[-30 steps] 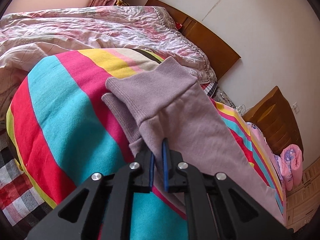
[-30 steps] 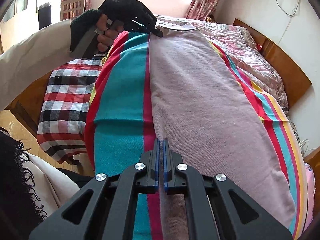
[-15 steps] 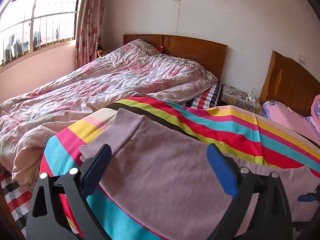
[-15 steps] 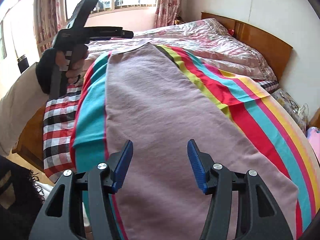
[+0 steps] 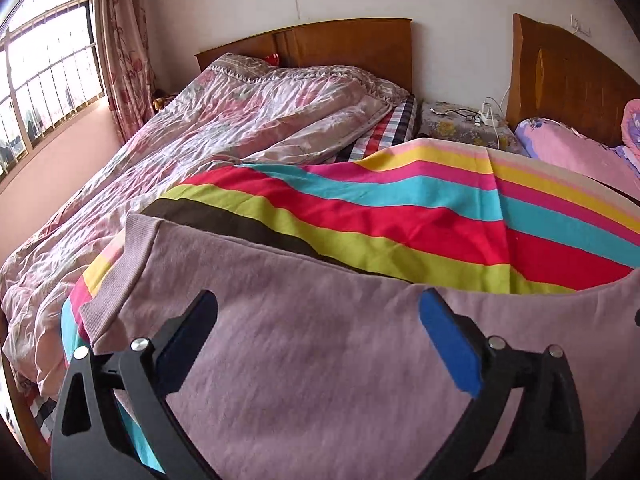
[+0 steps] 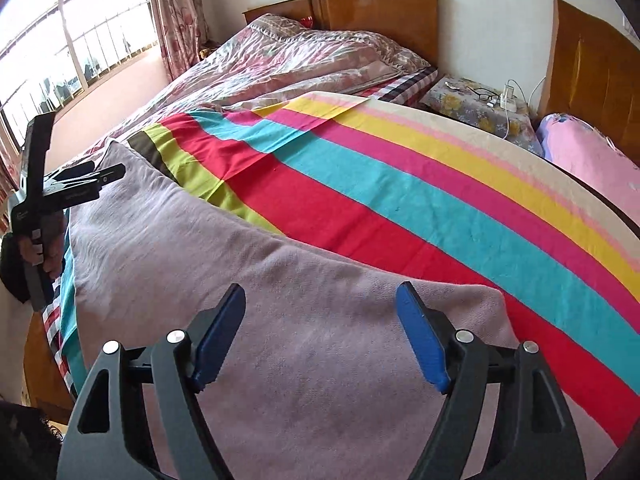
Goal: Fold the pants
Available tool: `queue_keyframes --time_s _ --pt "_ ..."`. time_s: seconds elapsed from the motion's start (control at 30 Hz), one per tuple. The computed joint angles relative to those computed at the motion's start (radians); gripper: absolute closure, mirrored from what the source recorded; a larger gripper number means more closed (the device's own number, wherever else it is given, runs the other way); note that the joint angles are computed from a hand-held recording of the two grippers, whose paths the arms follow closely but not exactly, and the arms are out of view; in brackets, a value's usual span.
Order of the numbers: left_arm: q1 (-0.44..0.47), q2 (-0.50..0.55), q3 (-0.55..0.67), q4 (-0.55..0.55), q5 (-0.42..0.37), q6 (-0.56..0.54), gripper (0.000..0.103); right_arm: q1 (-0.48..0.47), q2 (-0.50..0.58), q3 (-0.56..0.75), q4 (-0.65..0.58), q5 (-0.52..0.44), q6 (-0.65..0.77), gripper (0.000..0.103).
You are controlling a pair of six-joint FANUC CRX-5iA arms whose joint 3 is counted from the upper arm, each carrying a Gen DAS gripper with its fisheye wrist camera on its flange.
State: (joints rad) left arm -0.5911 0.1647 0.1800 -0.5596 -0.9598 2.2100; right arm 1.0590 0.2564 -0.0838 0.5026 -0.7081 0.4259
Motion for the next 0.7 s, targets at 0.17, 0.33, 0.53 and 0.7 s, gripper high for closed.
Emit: queue_keyframes --time_s 0.17,0.33,0.53,0.7 --pt "-0.113 0.079 0.076 0.050 -0.002 -0.082 0.002 -0.044 -0.022 -0.036 0.017 0.038 -0.112 0.030" --pt "-0.189 0.119 0.084 0.183 0.072 -0.225 0.002 0.029 -0.254 -0.302 0.343 0.008 -0.481 0.019" --pt "-0.274 0.252 0.177 0.207 0.041 -0.338 0.002 0.287 -0.460 -0.470 0.216 -0.398 -0.614 0.016" --pt "-0.263 0.268 0.184 0.226 0.036 -0.310 0.001 0.437 -0.577 -0.618 0.168 -0.515 -0.850 0.021"
